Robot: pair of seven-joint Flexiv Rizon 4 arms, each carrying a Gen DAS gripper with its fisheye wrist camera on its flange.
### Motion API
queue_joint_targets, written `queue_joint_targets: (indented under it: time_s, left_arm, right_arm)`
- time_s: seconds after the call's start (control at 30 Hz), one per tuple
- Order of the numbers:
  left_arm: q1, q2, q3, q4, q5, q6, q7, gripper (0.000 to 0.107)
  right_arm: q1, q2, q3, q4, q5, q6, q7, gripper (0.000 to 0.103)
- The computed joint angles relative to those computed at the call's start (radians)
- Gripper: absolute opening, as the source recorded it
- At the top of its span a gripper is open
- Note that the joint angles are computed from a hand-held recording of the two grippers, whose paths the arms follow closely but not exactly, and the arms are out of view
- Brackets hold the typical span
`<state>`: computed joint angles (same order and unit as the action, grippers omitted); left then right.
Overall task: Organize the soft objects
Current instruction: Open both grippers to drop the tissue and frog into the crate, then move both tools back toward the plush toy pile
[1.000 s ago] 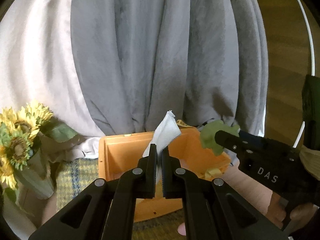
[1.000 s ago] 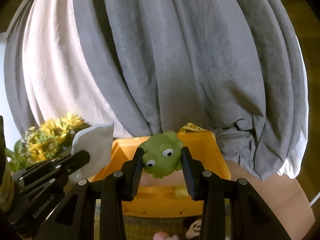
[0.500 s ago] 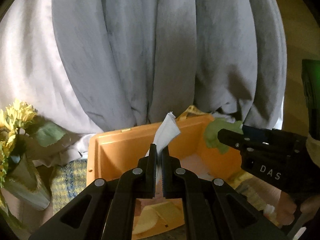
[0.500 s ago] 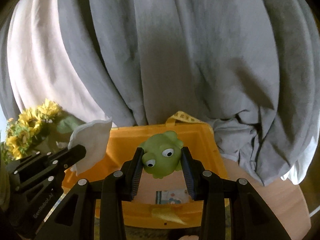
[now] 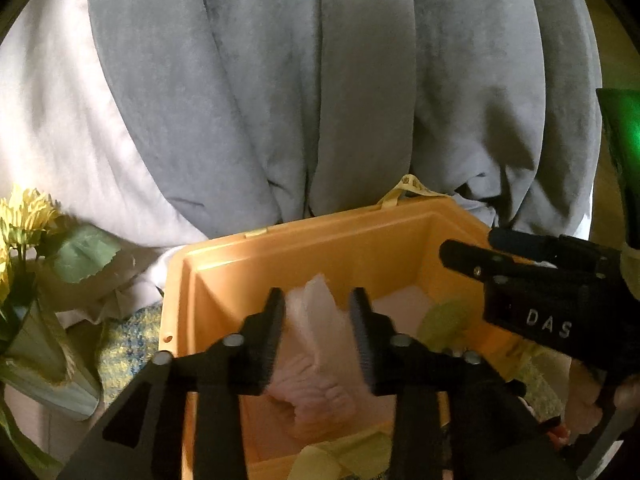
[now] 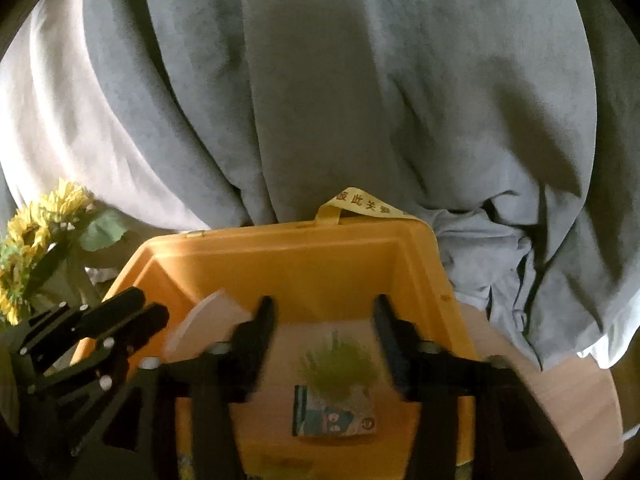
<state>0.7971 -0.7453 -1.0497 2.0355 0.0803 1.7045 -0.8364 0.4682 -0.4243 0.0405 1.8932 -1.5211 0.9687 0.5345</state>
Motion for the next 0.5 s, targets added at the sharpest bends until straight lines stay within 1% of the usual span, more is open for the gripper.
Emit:
queue_joint_targets:
  time_s: [0.03, 0.07, 0.13, 0.27, 0.3, 0.33, 0.4, 0.5]
  left_arm:
    - [0.000, 0.003, 0.002, 0.004, 0.000, 0.009, -0.003, 0.047]
    - [0.002, 0.006, 0.001, 0.008, 0.003, 0.017, -0.007, 0.051]
    - [0.015, 0.009, -0.010, 0.018, 0.009, 0.027, -0.018, 0.063]
    - [0.066, 0.018, -0.056, 0.048, 0.031, 0.044, -0.054, 0.079]
    - [0.081, 0.021, -0.069, 0.057, 0.039, 0.048, -0.063, 0.088]
    - [0.100, 0.029, -0.084, 0.072, 0.047, 0.057, -0.077, 0.094]
    - [0.136, 0.030, -0.114, 0.093, 0.071, 0.070, -0.095, 0.095]
    - [0.180, 0.039, -0.149, 0.120, 0.101, 0.074, -0.123, 0.099]
  right_arm:
    - [0.005, 0.003, -0.001, 0.001, 0.000, -0.016, 0.005, 0.059]
    - [0.011, 0.006, -0.001, 0.003, -0.003, -0.034, 0.009, 0.059]
    - [0.016, 0.015, 0.004, 0.007, 0.002, -0.056, 0.000, 0.064]
    - [0.026, 0.044, 0.018, 0.028, 0.000, -0.105, 0.023, 0.070]
    - [0.030, 0.055, 0.023, 0.036, 0.002, -0.121, 0.027, 0.072]
    - [0.032, 0.064, 0.029, 0.042, 0.003, -0.132, 0.032, 0.074]
    - [0.038, 0.085, 0.041, 0.058, 0.006, -0.163, 0.043, 0.077]
    - [0.056, 0.119, 0.064, 0.082, 0.021, -0.233, 0.044, 0.080]
